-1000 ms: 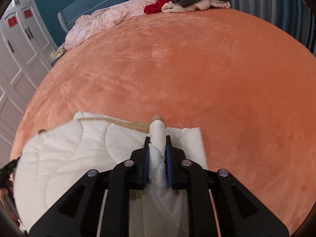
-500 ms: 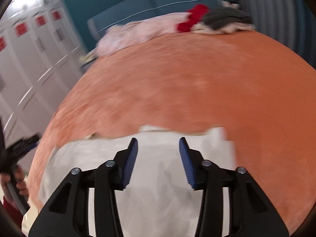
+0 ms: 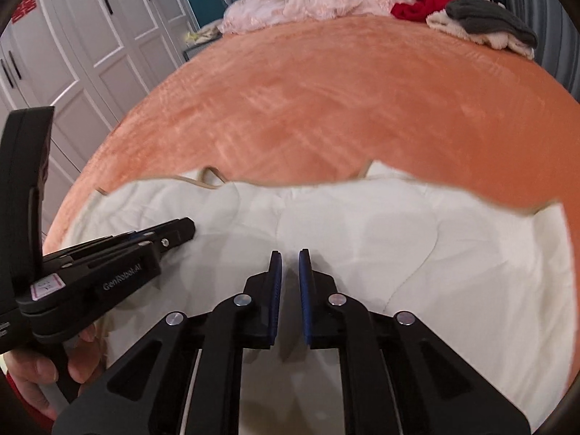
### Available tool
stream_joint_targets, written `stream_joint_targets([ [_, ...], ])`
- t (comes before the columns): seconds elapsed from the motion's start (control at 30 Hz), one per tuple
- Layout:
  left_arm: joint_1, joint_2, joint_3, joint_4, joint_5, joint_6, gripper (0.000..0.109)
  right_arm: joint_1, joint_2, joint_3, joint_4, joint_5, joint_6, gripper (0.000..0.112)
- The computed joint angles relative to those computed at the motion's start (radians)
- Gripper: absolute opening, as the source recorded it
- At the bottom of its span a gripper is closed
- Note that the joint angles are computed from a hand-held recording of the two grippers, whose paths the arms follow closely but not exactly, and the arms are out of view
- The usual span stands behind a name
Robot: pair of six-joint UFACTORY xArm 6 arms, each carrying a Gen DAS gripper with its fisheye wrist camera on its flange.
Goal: Fold large clothes
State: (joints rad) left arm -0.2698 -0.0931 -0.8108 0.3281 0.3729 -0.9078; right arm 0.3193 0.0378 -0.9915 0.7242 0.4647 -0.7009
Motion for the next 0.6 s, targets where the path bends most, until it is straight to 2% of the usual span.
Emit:
stream_joint_targets([
  [0.23,0.026,0.032,0.045,0.078,-0.102,-0.099,0.000,-0.002,0.068,-0.027,0.022,-0.009,-0.010,0.005],
  [0.3,0.025,0.041,0.039,0.144,-0.102,-0.153,0.000,0.002,0.081,-0.027,0.031,-0.022,-0.020,0.005],
  [0.6,0.025,0.080,0.006,0.302,-0.087,-0.274,0.001,0.020,0.101,-0.017,0.091,-0.078,-0.077,0.004],
])
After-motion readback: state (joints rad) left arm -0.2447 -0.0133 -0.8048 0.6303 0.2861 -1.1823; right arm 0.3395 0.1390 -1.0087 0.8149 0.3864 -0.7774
